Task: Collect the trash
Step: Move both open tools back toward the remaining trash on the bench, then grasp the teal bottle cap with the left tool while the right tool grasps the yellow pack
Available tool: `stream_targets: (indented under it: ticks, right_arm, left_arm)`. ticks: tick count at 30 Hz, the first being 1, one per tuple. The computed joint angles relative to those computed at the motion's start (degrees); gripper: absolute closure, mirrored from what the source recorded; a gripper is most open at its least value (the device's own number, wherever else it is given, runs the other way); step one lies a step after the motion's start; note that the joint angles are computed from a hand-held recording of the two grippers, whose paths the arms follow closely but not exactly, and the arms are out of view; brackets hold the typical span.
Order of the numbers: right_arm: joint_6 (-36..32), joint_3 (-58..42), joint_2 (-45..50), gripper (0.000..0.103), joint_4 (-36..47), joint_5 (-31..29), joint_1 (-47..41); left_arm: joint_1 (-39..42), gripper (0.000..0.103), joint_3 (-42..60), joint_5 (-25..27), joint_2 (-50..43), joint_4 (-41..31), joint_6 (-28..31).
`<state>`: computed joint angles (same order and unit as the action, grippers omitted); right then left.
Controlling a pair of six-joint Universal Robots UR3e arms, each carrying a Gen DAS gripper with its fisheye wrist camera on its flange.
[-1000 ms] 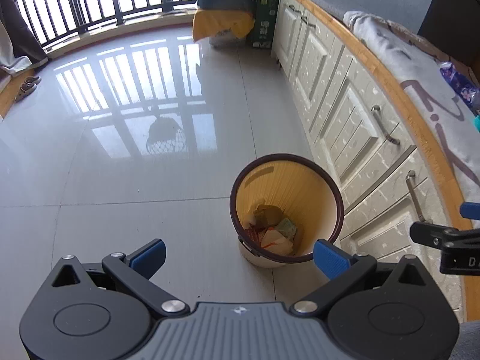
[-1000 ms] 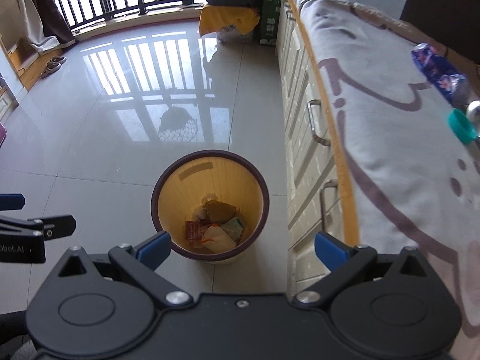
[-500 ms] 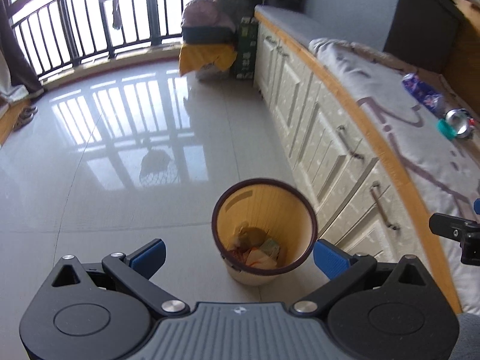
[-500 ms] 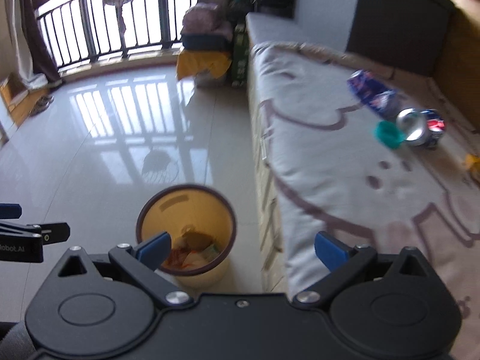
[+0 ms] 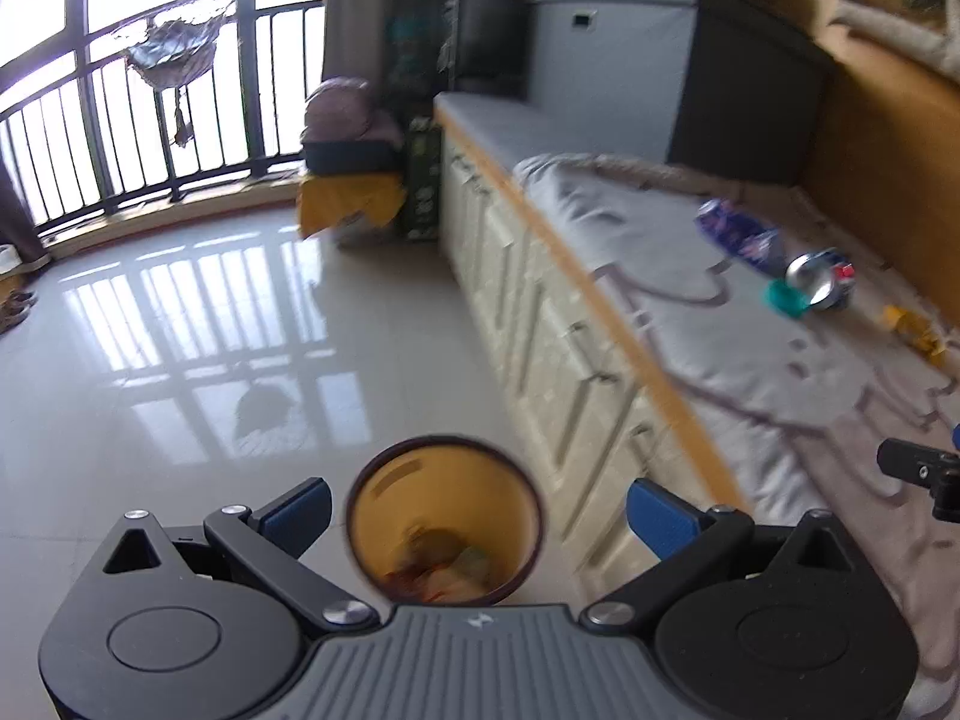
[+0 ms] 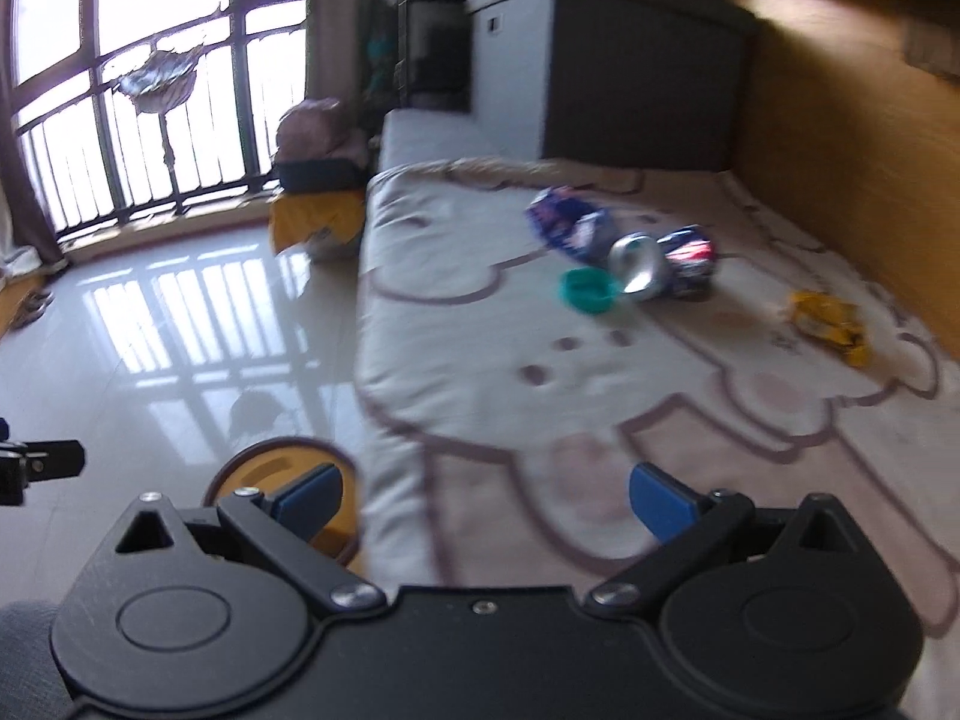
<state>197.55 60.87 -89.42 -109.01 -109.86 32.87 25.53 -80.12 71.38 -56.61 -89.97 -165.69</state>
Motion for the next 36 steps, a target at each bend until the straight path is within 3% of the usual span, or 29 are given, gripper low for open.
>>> stream_targets:
  ticks: [10,14,17,19,25,31,36]
  right_arm:
    - [-8.99,19.38,-16.73,0.000,-10.46,2.24,-14.15]
    - [-13.44,25.74,-22.91,0.000,-13.61,8.15,-24.56]
    - [-16.47,30.51,-27.72,0.000,-15.21,16.41,-34.83]
    - [-16.79,31.69,-28.26,0.000,-15.62,17.65,-39.00]
    - [-21.49,36.31,-29.32,0.000,-18.38,25.26,-52.98]
    - [-18.77,37.55,-21.96,0.000,-28.26,20.87,-55.75]
    - [-18.21,37.54,-14.12,0.000,-39.78,18.83,-55.27]
  left_arm:
    - [-27.47,0.000,0.76,12.90,-14.95,22.58,-15.20]
    - [-33.78,0.000,3.82,14.28,-22.62,29.07,-18.86]
    - [-37.96,0.000,7.69,16.14,-29.71,33.28,-20.23]
    - [-39.99,0.000,10.15,17.12,-34.02,35.79,-20.95]
    - [-42.15,0.000,21.34,13.39,-46.48,34.38,-18.80]
    - [-44.74,0.000,29.96,13.87,-57.42,37.49,-16.95]
    - [-43.55,0.000,39.32,9.63,-65.34,34.65,-16.58]
